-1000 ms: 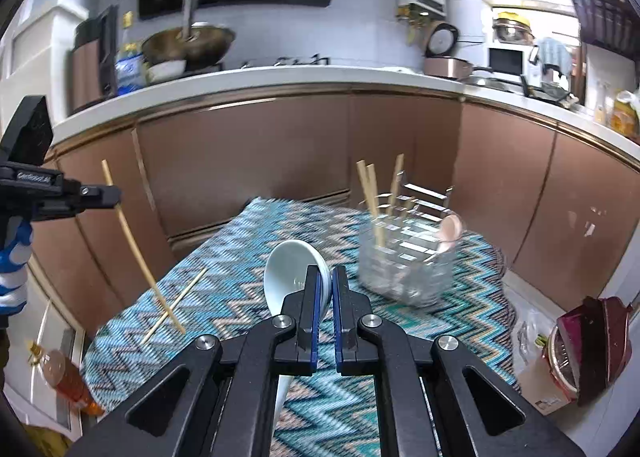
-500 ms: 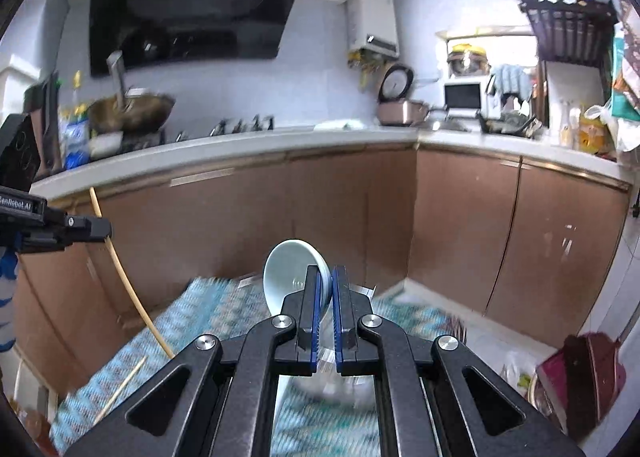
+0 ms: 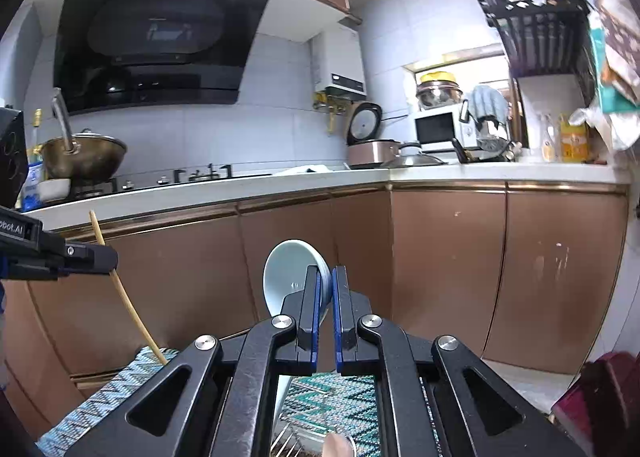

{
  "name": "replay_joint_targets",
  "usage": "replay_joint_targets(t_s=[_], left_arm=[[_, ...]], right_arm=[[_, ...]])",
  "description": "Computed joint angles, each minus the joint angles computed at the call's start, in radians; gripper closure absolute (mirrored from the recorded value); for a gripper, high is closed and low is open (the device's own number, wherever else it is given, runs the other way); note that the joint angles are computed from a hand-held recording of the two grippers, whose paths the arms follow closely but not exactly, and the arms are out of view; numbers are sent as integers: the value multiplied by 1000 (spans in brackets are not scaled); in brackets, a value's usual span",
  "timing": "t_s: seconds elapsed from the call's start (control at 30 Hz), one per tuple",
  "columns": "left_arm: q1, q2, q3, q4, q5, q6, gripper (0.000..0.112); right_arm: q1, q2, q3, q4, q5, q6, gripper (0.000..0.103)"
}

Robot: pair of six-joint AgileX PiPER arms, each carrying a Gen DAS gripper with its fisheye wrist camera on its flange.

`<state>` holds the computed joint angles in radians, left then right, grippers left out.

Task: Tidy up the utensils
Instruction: 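Lower the spoon into the holder and open the right gripper while the left releases the chopstick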

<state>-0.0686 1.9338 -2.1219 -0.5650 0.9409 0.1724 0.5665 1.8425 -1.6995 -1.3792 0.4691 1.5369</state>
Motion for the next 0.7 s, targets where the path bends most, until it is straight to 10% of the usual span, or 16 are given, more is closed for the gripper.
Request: replay_joint_targets(t_s=[0.17,0.7], left_arm=[[-76,-33,166,112,-188,3,107],[-100,-186,535,100,-406,85,93]], right_arm=[[6,30,49,-160,33,176,97],[67,-110,302,-275,36,388,77]])
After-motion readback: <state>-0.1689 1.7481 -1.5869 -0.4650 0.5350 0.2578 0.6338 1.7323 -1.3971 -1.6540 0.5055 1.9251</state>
